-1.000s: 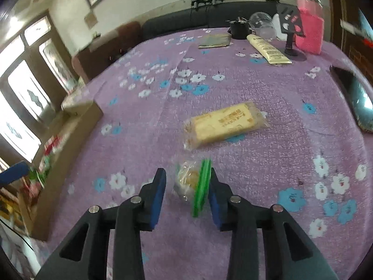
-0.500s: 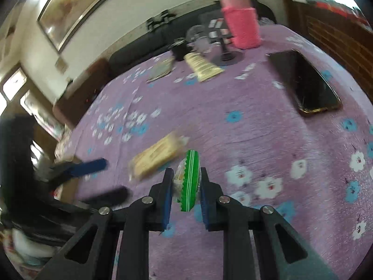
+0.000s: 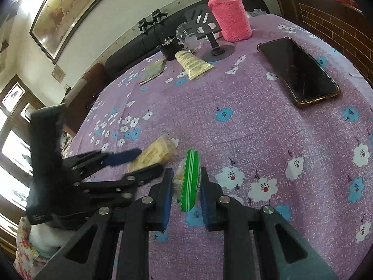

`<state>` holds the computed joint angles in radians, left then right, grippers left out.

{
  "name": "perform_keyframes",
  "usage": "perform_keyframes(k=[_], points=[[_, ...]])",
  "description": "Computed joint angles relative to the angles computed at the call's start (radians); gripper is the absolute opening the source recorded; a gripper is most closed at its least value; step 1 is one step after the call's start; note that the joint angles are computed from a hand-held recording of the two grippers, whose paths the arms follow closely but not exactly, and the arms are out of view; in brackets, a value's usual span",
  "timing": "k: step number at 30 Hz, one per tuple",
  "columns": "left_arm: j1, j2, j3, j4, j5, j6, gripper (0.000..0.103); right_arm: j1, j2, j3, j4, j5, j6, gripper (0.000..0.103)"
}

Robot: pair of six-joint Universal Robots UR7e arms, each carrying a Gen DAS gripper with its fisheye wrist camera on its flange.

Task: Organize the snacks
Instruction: 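Grasp the yellow biscuit packet with the left gripper, then carry the biscuit packet and clear candy into the box and open both grippers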

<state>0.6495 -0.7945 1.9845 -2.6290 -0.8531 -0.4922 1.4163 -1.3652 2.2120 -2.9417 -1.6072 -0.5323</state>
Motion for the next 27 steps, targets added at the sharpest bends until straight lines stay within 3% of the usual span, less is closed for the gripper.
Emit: perform_keyframes(k=[12, 15, 22, 24, 27], points=[[-0.103, -0.069, 0.136, -0.014, -0.058, -0.203, 0.041, 0.005, 0.007, 0.005, -0.003, -0.009, -0.01, 0.02], [-0.106, -0.056, 0.129, -0.009, -0.026, -0.215, 0.052, 0.005, 0.005, 0.006, 0.0, -0.007, -0.01, 0.02], [-0.12, 0.027, 0.091, -0.029, 0.075, -0.178, 0.052, 0.002, 0.003, 0.005, 0.007, -0.001, -0.001, 0.02], [-0.121, 0.018, 0.107, -0.07, 0.054, -0.189, 0.037, 0.001, 0.004, 0.005, 0.006, 0.0, 0.0, 0.02], [-0.122, -0.008, 0.145, -0.127, 0.023, -0.207, 0.035, -0.001, 0.005, 0.004, 0.014, 0.005, 0.002, 0.02]])
